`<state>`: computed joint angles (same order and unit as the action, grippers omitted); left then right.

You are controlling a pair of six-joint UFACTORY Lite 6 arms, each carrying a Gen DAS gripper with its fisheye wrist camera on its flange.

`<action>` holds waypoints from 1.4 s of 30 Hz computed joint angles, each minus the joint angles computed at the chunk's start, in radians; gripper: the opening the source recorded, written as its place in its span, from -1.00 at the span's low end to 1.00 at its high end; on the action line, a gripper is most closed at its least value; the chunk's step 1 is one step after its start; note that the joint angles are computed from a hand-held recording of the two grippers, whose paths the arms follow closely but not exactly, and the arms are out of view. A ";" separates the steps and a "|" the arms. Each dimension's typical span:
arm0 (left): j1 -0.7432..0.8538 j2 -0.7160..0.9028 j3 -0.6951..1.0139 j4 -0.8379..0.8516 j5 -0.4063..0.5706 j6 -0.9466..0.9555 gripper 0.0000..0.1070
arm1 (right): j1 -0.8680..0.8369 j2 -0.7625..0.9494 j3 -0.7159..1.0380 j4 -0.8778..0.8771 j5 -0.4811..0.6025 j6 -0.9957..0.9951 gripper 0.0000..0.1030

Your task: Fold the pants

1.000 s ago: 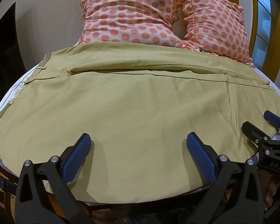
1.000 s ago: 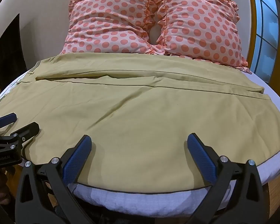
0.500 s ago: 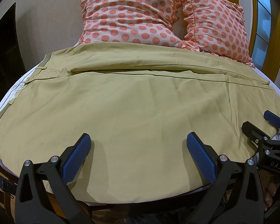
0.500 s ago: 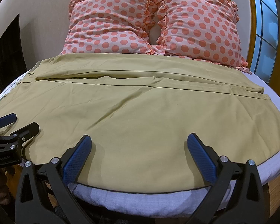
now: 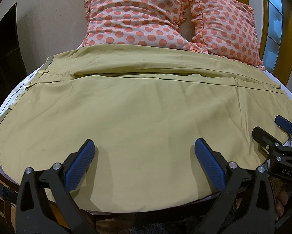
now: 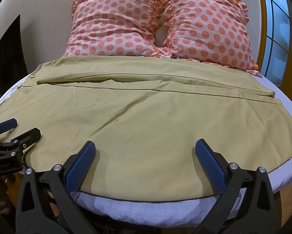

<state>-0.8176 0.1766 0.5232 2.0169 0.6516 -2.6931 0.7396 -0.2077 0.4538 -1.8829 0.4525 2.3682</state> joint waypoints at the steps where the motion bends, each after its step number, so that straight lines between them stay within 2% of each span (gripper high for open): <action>1: 0.000 0.000 0.000 0.000 0.000 0.000 0.89 | 0.001 0.000 0.000 -0.001 0.001 0.001 0.97; 26: -0.001 0.000 -0.001 0.001 0.003 -0.001 0.89 | 0.004 0.001 -0.003 -0.010 0.008 0.014 0.97; 33: -0.001 0.001 -0.001 0.005 0.006 -0.005 0.89 | 0.004 0.024 -0.011 -0.075 0.021 0.086 0.97; 36: 0.001 0.002 -0.001 0.007 0.005 -0.005 0.89 | 0.010 -0.002 -0.013 -0.036 0.021 0.043 0.97; 42: 0.006 -0.003 -0.003 0.016 -0.002 -0.005 0.89 | 0.020 -0.023 -0.059 -0.125 0.059 0.133 0.97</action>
